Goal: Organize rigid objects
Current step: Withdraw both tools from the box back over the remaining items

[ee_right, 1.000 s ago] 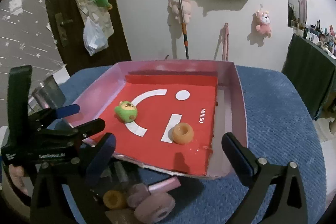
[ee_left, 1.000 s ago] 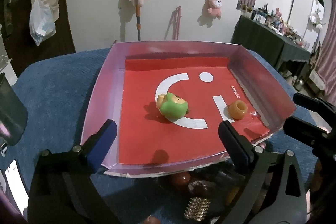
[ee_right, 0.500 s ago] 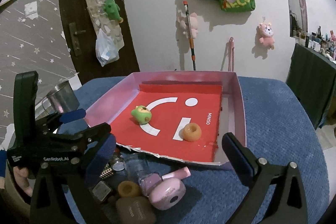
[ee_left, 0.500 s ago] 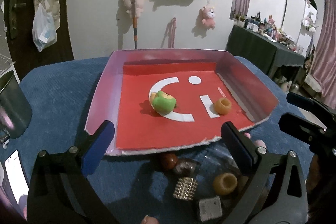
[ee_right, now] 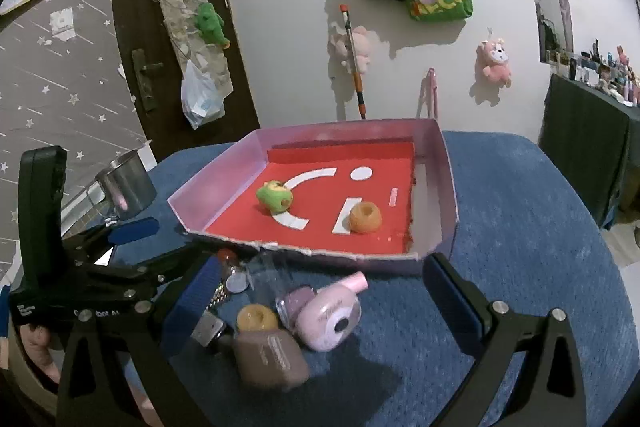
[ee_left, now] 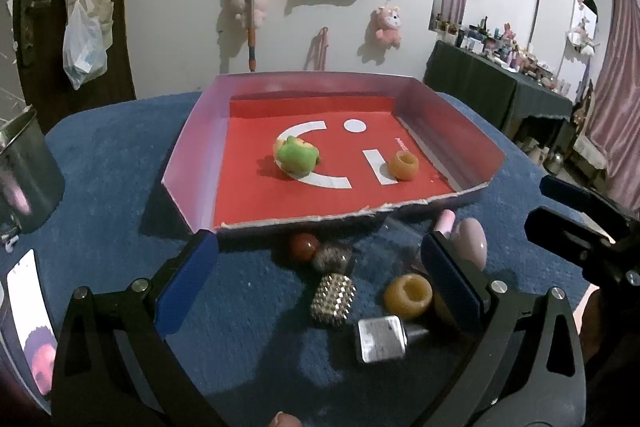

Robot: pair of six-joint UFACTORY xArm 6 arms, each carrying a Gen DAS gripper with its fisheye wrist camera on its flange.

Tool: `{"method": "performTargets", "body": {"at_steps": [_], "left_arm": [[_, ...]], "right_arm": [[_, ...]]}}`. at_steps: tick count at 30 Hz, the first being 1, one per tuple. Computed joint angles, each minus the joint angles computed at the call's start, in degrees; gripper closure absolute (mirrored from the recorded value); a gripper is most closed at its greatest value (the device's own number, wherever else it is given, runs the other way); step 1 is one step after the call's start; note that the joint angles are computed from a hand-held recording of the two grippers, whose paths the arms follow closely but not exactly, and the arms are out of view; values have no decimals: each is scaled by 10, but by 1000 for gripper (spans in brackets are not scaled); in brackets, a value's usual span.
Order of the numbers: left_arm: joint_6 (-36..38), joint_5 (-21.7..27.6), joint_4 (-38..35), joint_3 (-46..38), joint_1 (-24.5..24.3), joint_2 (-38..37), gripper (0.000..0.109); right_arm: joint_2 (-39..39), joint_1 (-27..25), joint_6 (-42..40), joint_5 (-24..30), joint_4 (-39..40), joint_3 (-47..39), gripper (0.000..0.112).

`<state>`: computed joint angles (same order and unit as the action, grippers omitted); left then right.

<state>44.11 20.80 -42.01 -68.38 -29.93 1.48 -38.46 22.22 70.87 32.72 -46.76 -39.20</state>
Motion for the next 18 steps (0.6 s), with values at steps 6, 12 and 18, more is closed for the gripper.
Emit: {"method": "performTargets", "body": {"at_steps": [6, 12, 18], "left_arm": [[-11, 9, 7, 24, 0, -12, 6], [-39, 49, 30, 36, 4, -18, 6], [-52, 37, 48, 53, 0, -24, 6]], "right_arm": [[-26, 30, 23, 33, -13, 20, 9], [-42, 48, 35, 54, -8, 40, 9], [-49, 53, 47, 57, 1, 54, 9]]}}
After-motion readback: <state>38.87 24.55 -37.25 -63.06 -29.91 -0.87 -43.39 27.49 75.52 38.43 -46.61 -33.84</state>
